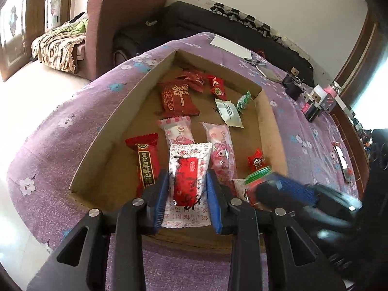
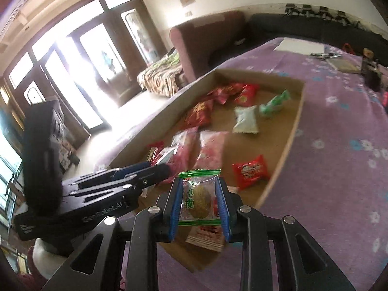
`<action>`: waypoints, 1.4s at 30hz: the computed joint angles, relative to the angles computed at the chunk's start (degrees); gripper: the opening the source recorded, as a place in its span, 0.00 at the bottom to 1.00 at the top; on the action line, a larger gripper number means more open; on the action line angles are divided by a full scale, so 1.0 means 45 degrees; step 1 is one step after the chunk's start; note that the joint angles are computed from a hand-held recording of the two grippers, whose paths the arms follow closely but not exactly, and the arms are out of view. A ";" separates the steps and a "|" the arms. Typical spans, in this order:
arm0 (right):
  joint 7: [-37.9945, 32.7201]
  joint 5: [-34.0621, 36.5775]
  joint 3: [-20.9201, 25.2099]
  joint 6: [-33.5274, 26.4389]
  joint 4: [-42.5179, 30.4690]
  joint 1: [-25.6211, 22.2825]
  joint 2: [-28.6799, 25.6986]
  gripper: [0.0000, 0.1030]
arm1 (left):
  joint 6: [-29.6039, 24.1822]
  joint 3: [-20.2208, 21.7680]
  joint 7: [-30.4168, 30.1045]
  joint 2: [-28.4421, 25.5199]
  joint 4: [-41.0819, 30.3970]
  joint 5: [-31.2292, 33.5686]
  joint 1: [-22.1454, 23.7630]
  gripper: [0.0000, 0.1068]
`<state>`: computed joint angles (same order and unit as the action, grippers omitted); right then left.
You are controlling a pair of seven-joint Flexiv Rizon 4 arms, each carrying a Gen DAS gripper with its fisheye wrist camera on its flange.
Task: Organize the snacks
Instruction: 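Carry the sachet and pastry bag into the box and open both tools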
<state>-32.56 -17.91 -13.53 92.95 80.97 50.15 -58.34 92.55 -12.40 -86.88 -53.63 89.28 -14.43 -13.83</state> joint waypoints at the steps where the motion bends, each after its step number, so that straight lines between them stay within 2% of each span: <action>1: -0.0050 -0.0056 0.0082 -0.0119 -0.0116 -0.0038 -0.0069 0.27 | 0.0083 -0.0036 -0.0001 0.0025 0.0061 0.0014 0.0051 0.30; 5: -0.0049 -0.0438 -0.0114 -0.0788 -0.0487 0.0133 -0.0308 0.28 | 0.0481 0.0198 -0.0203 0.0148 0.0240 0.0020 -0.0063 0.51; 8: 0.0149 -0.0671 -0.0438 -0.0787 -0.0534 0.0297 -0.0438 0.30 | 0.0778 0.0410 -0.0438 0.0255 0.0389 0.0001 -0.0179 0.53; 11: 0.0480 -0.0693 -0.0891 -0.0560 -0.0390 0.0586 -0.0451 0.31 | 0.0981 0.1018 -0.0673 0.0379 0.0436 0.0005 -0.0624 0.53; 14: 0.0843 -0.0538 -0.1707 -0.0104 -0.0002 0.1112 -0.0391 0.39 | 0.1087 0.2086 -0.0956 0.0446 0.0360 -0.0048 -0.1453 0.53; 16: 0.1008 -0.0289 -0.2331 0.0245 0.0332 0.1531 -0.0335 0.41 | 0.1104 0.3252 -0.1283 0.0429 0.0253 -0.0202 -0.2379 0.53; 19: 0.1151 0.0296 -0.3309 0.0616 0.1006 0.2288 -0.0207 0.45 | 0.1108 0.4716 -0.1792 0.0315 0.0090 -0.0405 -0.3514 0.65; 22: 0.1150 0.1110 -0.3939 0.1109 0.1688 0.2849 -0.0089 0.46 | 0.1177 0.5915 -0.2144 0.0165 -0.0012 -0.0520 -0.4454 0.66; 31: 0.0652 0.3302 -0.4751 0.1647 0.3162 0.3785 0.0229 0.47 | 0.0790 0.6825 -0.2547 0.0091 -0.0200 -0.0250 -0.5252 0.66; 42: 0.0524 0.4210 -0.5416 0.1625 0.3959 0.4566 0.0210 0.52 | 0.0171 0.7324 -0.3062 0.0040 -0.0589 0.0517 -0.5763 0.66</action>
